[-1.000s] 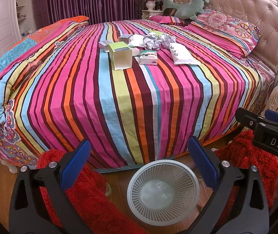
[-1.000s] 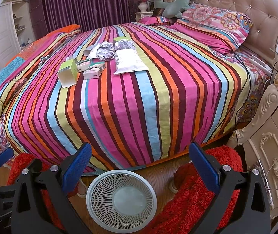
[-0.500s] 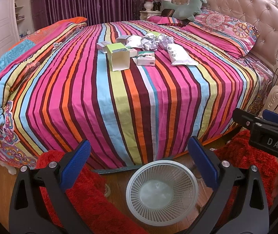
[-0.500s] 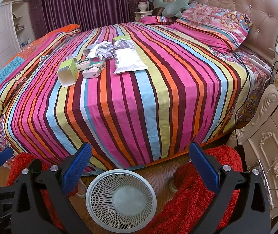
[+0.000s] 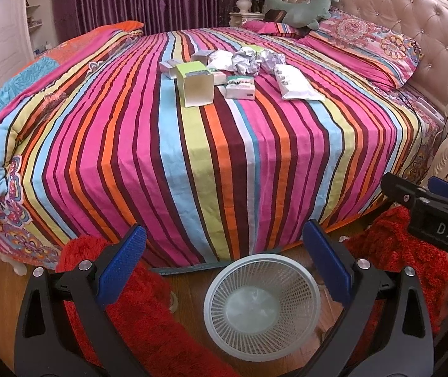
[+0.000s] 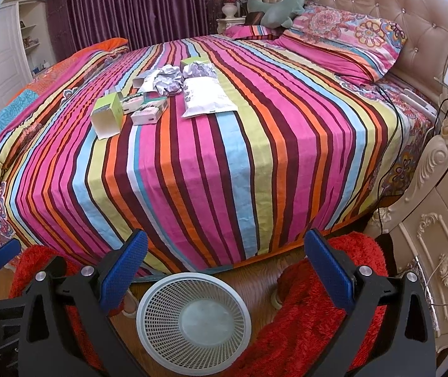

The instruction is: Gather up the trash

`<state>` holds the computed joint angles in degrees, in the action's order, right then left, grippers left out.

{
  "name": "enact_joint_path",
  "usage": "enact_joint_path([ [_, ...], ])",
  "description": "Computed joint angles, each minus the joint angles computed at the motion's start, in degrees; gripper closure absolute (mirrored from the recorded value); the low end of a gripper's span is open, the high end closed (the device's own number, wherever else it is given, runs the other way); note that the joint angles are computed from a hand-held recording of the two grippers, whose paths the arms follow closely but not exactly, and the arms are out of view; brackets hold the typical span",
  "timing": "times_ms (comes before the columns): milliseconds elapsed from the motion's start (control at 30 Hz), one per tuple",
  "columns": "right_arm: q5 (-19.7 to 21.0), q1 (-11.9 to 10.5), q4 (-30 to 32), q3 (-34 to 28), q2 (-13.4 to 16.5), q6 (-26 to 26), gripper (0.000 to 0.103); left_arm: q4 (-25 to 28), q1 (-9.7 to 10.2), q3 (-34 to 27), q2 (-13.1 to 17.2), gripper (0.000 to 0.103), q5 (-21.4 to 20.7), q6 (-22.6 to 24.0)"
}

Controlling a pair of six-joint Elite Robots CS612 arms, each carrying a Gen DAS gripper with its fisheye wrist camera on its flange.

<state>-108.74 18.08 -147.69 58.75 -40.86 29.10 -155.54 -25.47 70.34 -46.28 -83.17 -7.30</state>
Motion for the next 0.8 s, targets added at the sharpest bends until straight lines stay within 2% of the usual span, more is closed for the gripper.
enact_joint_path([
  [200, 1.6, -0.5, 0.4, -0.8, 0.5, 1.5, 0.007, 3.1, 0.86, -2.5, 1.2, 0.006, -2.1, -3.1],
  [367, 1.0, -0.5, 1.1, -2.3, 1.5, -0.5, 0.007, 5.6, 1.55, -5.1, 2.6, 0.006, -3.3, -6.6],
  [467, 1.4, -0.6, 1.9, -3.4, 2.2, -1.2, 0.007, 7.6, 1.44, -6.9, 3.5, 0.006, -1.8, -6.1],
  [667, 1.9, -0.9, 2.6, -6.5, 4.2, -3.9, 0.008, 11.9, 1.8, -11.4, 5.9, 0.006, -2.7, -6.2],
  [800, 2.1, -1.2, 2.8, -9.4, 5.9, -5.9, 0.008, 13.9, 1.67, -14.9, 7.7, 0.006, -1.0, -5.2],
])
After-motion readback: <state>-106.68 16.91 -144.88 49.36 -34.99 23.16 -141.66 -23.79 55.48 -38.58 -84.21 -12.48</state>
